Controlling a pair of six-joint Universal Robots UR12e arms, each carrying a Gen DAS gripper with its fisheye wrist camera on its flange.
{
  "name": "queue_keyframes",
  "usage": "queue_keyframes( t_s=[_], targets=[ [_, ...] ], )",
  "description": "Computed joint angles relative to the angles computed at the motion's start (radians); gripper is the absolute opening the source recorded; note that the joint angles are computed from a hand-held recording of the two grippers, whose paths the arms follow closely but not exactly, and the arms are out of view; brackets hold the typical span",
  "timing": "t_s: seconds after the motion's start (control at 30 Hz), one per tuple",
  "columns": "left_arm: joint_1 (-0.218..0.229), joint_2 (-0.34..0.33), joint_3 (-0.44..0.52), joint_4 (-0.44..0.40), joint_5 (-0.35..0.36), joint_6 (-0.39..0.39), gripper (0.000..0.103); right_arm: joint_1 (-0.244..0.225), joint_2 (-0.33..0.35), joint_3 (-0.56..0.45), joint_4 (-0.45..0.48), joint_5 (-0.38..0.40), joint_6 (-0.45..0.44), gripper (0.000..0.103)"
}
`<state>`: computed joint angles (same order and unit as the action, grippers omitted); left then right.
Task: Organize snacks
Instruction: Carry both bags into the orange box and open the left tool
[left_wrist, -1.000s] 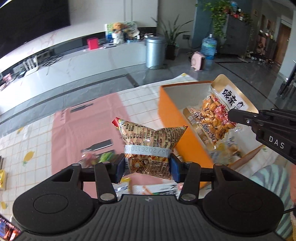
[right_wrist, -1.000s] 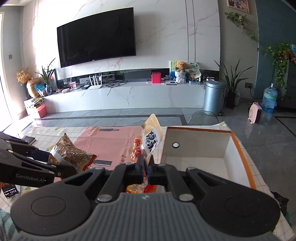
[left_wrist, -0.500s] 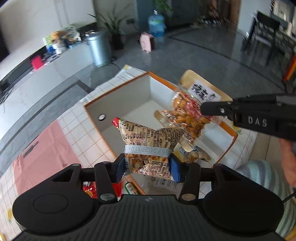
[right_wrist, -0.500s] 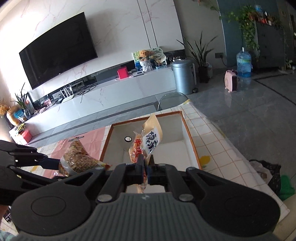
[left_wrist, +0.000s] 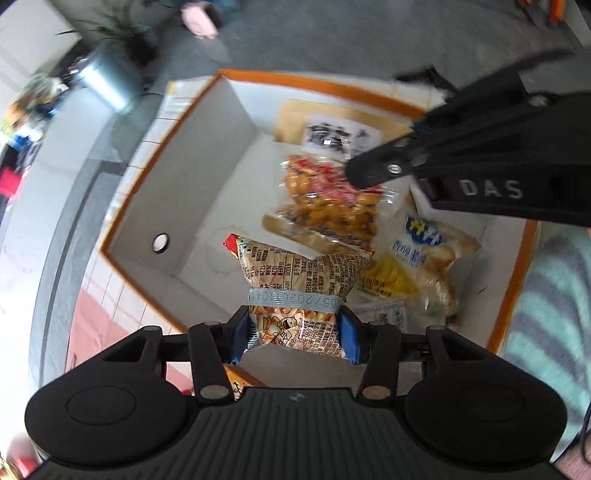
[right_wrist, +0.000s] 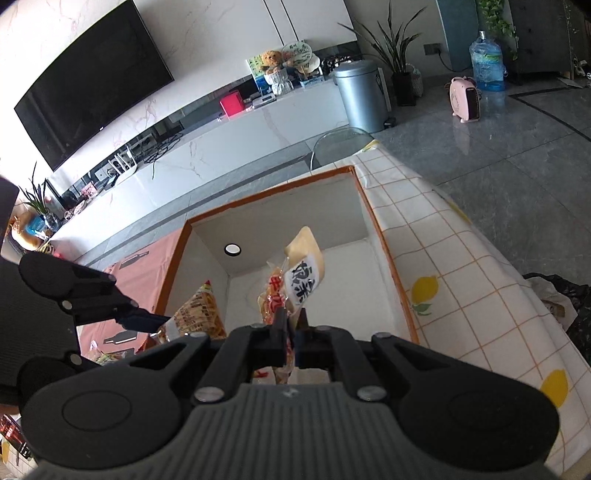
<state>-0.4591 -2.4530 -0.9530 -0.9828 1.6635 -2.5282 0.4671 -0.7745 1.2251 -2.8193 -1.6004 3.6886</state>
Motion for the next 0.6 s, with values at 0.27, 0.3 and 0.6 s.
queue_keyframes(
  t_s=[0.27,0.3,0.6],
  targets=[
    [-0.012,-0.086,0.131,-0.145,0.086,0.194,0.056,-0.013,0.048,-0.058,0.054,0.076,0.019,0.000],
    [-0.012,-0.096,0.148,-0.168,0.089,0.203,0.056,-0.015,0.051,-0.063,0.061,0.087,0.027,0.000],
    [-0.008,-0.159,0.247,-0.269,0.104,0.245,0.058,-0.023,0.077,-0.101,0.155,0.145,0.051,0.000]
  ],
)
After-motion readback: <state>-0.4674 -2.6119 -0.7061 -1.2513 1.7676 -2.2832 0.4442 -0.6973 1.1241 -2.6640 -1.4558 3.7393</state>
